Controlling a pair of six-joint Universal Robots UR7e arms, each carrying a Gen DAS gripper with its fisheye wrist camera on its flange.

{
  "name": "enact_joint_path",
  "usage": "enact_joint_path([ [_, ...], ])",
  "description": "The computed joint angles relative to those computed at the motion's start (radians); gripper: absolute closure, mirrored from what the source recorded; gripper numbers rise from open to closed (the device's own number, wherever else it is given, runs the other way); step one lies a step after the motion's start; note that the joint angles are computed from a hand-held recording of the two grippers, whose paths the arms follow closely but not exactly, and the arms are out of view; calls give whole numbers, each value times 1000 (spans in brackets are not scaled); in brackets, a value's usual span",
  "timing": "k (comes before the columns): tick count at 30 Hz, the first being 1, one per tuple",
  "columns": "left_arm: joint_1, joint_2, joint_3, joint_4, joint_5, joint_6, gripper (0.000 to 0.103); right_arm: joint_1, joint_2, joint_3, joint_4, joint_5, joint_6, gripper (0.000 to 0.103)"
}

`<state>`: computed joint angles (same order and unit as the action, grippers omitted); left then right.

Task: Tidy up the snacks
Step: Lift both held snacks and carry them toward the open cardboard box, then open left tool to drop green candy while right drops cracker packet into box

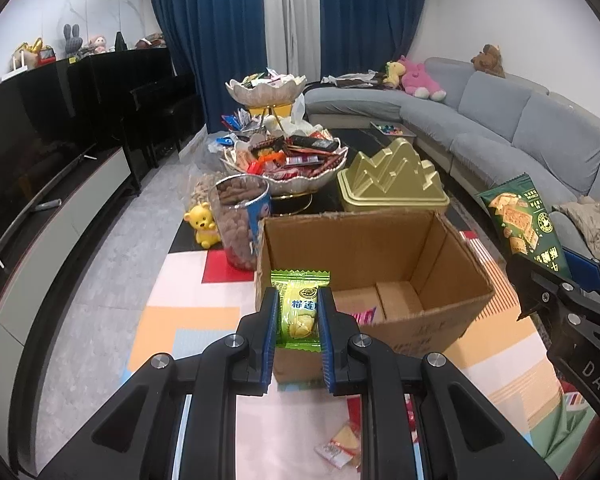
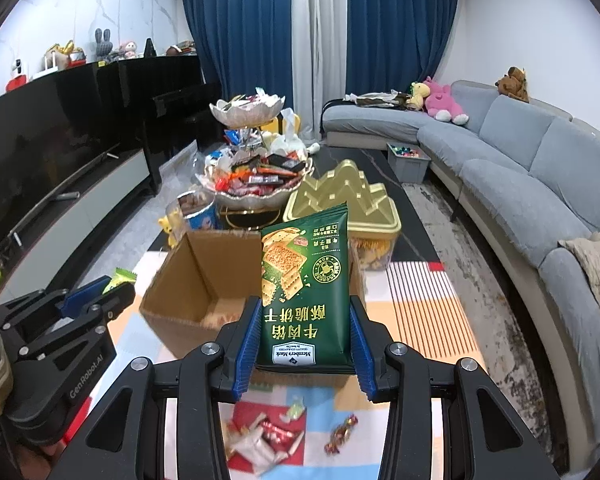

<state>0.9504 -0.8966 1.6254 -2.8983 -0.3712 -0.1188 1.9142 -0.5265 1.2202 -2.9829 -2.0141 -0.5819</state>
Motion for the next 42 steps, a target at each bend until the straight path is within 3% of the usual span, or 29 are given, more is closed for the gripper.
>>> enact_joint_path([
  [19, 81, 122, -233, 4, -68, 101, 83, -17, 153, -274, 182, 3, 12, 60],
  [35, 125, 158, -293, 57, -112, 84, 82, -33, 237, -410, 291, -3, 12, 60],
  [39, 124, 157, -290, 53, -106, 76, 61, -37, 236, -414, 299, 11, 15, 59],
  [42, 122, 156, -285, 32, -96, 86, 46, -36, 237, -416, 283, 8, 14, 38],
])
